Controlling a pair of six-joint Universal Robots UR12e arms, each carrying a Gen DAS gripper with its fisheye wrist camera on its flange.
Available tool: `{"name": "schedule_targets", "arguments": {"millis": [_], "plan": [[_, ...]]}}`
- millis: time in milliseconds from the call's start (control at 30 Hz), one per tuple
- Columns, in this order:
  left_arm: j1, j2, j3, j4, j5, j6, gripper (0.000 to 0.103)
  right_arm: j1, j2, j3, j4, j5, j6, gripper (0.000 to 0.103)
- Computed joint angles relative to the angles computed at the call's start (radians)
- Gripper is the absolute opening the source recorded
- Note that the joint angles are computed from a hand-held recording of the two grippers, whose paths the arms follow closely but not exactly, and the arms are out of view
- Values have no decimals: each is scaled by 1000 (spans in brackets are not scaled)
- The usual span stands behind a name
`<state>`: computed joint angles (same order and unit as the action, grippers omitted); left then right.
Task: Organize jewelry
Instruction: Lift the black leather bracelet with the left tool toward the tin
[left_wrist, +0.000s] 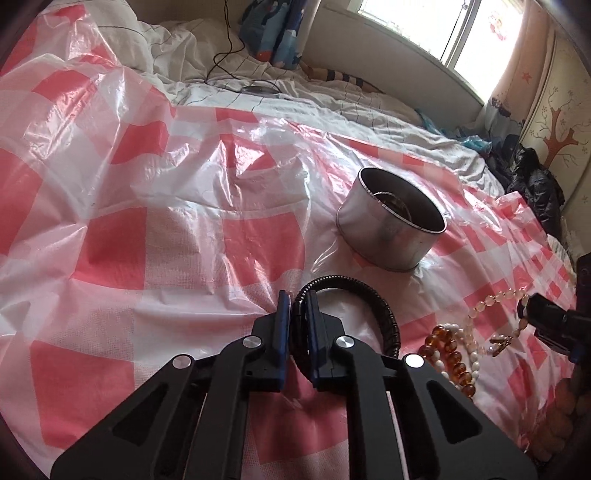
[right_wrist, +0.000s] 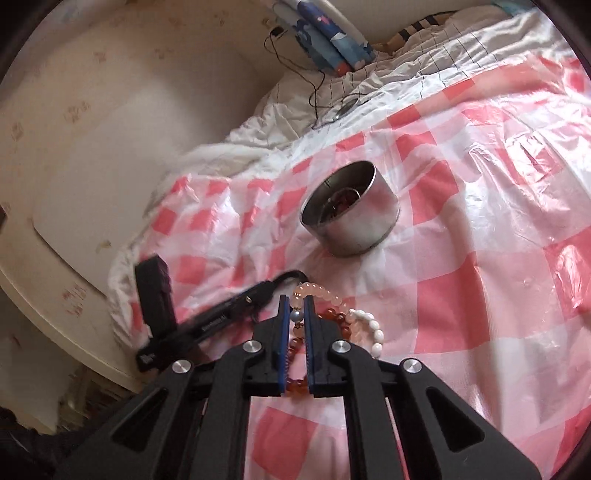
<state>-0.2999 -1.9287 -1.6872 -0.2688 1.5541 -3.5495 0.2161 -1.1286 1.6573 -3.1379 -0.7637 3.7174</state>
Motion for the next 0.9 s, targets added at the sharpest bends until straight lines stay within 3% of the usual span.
{"name": "schedule_targets", "arguments": {"millis": [133,200,533,667,767,833,900], "plan": [[8,6,-11,30,-35,-9,8,-38,54,12,-352,71,363,8],[13,11,-17,39,-54,-14,7,-48,68,15,-447,74,469,8],[45,59,-61,77,-109,-66,0,-69,102,35,-573,106,627,8],[60,58,-45,13,-160,-22,0,-68,95,43,-542,119,588,9],[48,46,-18,-63,-154,32,2,-66,97,40,-535,127,582,9],[36,35,-1,-97,-122,49,14,-66,98,41,-532,130,579,9],[27,26,14,-128,-92,53,51,-67,99,42,-534,132,578,9]]}}
